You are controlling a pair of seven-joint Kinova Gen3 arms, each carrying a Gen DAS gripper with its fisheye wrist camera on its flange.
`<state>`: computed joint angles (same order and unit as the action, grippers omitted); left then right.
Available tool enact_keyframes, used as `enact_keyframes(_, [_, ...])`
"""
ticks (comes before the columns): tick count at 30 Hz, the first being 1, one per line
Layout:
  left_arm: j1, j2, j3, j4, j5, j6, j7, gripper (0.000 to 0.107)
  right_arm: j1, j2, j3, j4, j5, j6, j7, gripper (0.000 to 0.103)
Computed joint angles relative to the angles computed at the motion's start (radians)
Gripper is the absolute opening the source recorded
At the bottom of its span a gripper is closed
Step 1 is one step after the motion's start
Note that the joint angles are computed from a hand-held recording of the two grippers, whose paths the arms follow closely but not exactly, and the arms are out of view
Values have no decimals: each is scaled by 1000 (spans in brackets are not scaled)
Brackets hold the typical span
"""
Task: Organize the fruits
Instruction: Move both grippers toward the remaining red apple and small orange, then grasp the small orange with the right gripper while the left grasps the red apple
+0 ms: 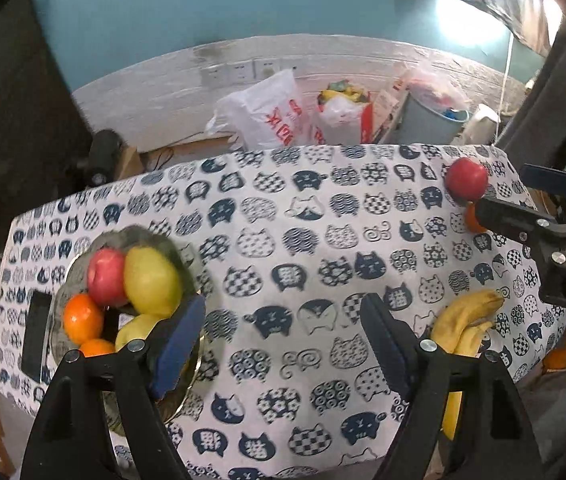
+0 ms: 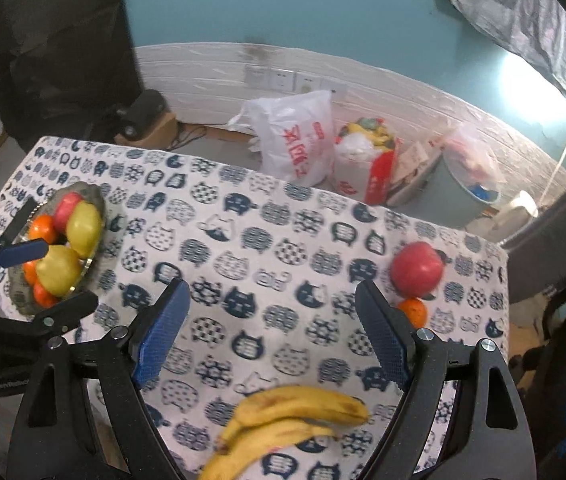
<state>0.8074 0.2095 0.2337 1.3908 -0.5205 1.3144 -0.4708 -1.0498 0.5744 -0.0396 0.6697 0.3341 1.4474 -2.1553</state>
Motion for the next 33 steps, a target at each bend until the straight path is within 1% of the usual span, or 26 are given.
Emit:
enact_keyframes(5, [19,71,-7,-87,-5,12,-49,81,34,-64,1,130,18,-33,-28,84])
enact_keyframes(11, [53,148,-45,-185,0,18,-116,81,103,-103,-16,229,28,-33,-52,84])
enact_keyframes(16, [74,214,-81,-255,5,13,-178,81,175,-124,-34,304,6,-69,-67,84])
enact_keyframes(21, [68,271,-115,-312,39,-3,-227,81,236,-118,-44,345,-25,-103,-59,84])
enact_keyframes(26, [62,319,-134,-350,61,-34,-288,81,296,-100,-49,400,-76,-165,-62,84])
enact_keyframes(28, [64,333,-143,-356,66,-43,-312,81,323,-92,-54,422,-108,-190,-59,84])
enact_keyframes(33, [50,370,-154,-367,106,-54,-354,81,355,-63,-54,444,-155,-208,-62,84])
